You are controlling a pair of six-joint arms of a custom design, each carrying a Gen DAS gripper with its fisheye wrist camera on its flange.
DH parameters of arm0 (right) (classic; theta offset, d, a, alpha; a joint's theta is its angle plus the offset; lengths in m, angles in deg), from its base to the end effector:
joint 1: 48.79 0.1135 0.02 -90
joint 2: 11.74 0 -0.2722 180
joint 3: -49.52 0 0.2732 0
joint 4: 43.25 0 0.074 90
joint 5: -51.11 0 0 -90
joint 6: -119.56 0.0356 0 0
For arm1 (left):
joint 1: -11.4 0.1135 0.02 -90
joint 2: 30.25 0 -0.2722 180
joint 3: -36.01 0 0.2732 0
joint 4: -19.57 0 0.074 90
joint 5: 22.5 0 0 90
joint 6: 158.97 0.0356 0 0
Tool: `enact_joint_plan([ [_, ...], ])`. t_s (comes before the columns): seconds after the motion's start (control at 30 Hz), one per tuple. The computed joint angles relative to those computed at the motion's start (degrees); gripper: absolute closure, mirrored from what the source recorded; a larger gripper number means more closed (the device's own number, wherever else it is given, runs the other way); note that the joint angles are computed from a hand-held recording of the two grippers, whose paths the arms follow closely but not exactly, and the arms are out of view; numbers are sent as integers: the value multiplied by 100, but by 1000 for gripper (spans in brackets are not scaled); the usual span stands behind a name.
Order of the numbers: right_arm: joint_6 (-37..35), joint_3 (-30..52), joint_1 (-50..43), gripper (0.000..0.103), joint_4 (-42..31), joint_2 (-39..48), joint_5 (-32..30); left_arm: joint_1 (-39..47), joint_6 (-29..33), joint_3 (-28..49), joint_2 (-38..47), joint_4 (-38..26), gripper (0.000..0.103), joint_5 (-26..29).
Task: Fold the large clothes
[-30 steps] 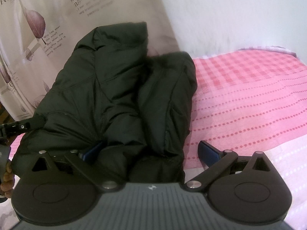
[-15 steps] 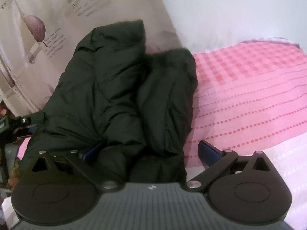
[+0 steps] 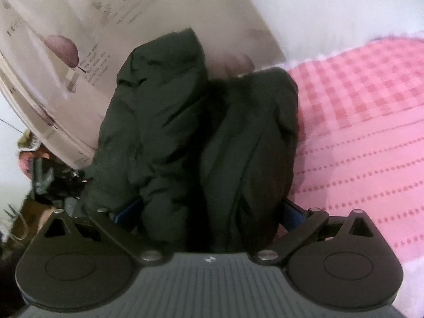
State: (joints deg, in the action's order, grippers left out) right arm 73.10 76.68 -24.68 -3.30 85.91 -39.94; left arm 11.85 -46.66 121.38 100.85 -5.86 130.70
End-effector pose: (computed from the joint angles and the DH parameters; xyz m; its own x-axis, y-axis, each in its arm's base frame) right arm 0.2205 0.0994 0.0701 -0.6275 0.4738 -0.6179 0.0130 0.7999 0.6000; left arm 0.4190 -0.0285 0.0378 -0.7675 0.1651 -0.6194 0.6226 0.4220 -0.6589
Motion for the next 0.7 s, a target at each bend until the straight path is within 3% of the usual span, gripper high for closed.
enact_joint_plan([
  [0.13,-248,478,-351,0,-377,203,-590,-52,-193,174,143,-8,0,49],
  [0.23,-145,588,-464,0,-9,596,-783,-89,-498,108,180,360,0,108],
  [0.33,92,385,-108,0,976,1129,-250,-91,-551,-151,98,739,1,148],
  [0.4,51,391,185,0,850,1062,155,-110,-746,-575,-113,1354,4,49],
  [0.5,393,338,380,14,1177,1143,346,-91,-1202,-1032,-356,2092,13,30],
  [0.57,489,277,572,29,1292,1059,639,-56,-1182,-1119,-454,2117,14,58],
  [0.7,707,261,944,38,1160,837,1107,57,-1008,-1316,-696,2117,16,68],
])
